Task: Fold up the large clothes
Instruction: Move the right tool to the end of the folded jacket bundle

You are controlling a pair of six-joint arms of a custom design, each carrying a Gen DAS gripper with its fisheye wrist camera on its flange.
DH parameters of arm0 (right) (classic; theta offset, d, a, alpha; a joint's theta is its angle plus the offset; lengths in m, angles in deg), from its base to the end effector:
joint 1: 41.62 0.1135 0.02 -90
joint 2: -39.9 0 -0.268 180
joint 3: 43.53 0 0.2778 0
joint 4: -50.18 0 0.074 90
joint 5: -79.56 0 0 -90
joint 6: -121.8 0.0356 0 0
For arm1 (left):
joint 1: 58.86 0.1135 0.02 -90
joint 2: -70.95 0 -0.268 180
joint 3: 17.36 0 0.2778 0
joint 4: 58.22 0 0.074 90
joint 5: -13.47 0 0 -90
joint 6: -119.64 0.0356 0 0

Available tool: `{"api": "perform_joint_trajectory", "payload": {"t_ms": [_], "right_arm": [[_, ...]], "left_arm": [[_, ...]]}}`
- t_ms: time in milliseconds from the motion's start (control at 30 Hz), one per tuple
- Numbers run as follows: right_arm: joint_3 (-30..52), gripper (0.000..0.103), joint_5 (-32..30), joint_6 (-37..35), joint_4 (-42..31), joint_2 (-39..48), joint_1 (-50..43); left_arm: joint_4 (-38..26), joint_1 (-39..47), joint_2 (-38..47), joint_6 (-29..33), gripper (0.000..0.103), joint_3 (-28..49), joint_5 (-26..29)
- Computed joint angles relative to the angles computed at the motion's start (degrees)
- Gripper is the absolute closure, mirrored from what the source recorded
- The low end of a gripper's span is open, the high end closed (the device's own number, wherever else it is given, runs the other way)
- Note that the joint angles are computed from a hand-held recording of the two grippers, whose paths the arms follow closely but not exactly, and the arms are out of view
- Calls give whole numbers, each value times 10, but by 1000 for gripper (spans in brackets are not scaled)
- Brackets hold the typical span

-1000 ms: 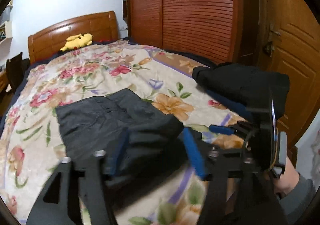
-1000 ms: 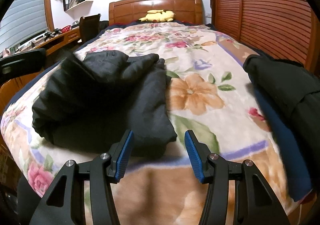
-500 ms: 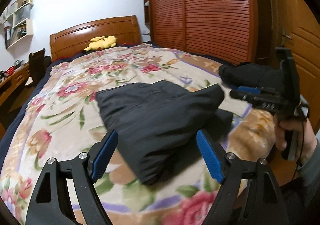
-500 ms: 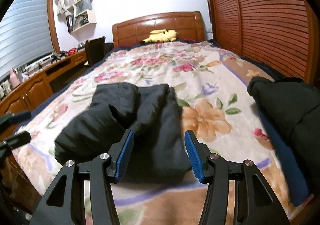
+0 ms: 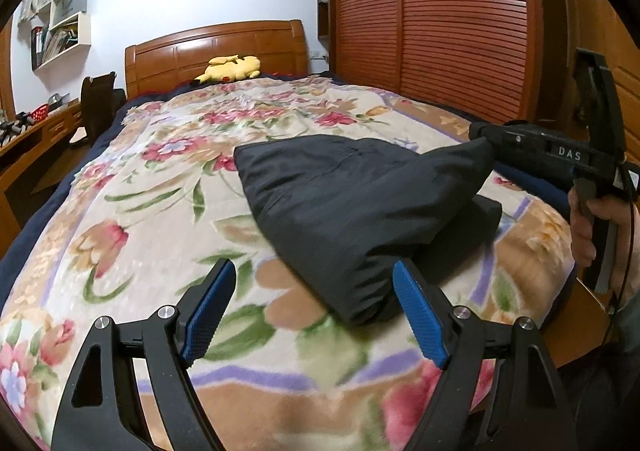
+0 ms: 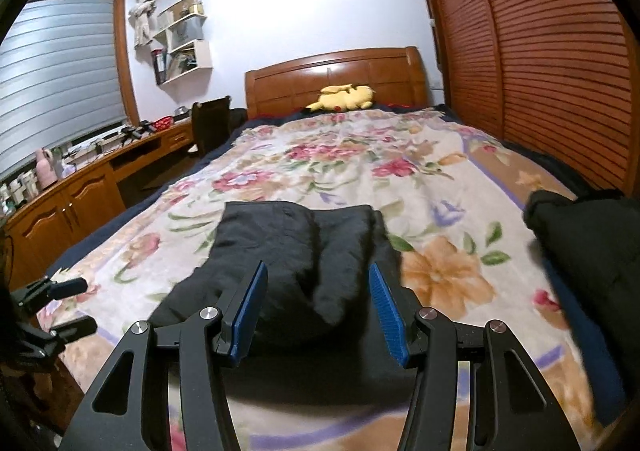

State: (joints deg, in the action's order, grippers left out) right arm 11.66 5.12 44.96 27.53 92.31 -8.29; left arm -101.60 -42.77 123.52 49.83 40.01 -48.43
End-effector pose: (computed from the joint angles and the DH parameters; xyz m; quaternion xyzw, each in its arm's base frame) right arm 0.2023 0.1216 0.3025 -0.0654 0.8121 0.1228 0.5667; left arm 0.2125 0.0438 0.2838 0.1365 0.8697 -0.0768 0.4680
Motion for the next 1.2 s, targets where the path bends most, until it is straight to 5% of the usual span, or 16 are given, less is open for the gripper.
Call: {"api": "perform_joint_trajectory", "payload": {"t_ms": [200, 733, 800, 933, 1200], "right_arm": [[30, 37, 6, -14, 23, 73, 21], [108, 38, -35, -8, 2, 214, -19], [100, 48, -37, -17, 6, 206, -14], [70, 89, -3, -48, 19, 175, 11], [13, 97, 51, -116, 92, 69, 61]], "left_arm": [[-4, 37, -7, 19, 21, -20, 25], [-11, 98, 0, 50, 21, -31, 62], [-11, 102, 1, 52, 21, -33, 64], [-9, 106, 3, 52, 21, -36, 70], [-8, 116, 12, 54, 21, -40, 86]]}}
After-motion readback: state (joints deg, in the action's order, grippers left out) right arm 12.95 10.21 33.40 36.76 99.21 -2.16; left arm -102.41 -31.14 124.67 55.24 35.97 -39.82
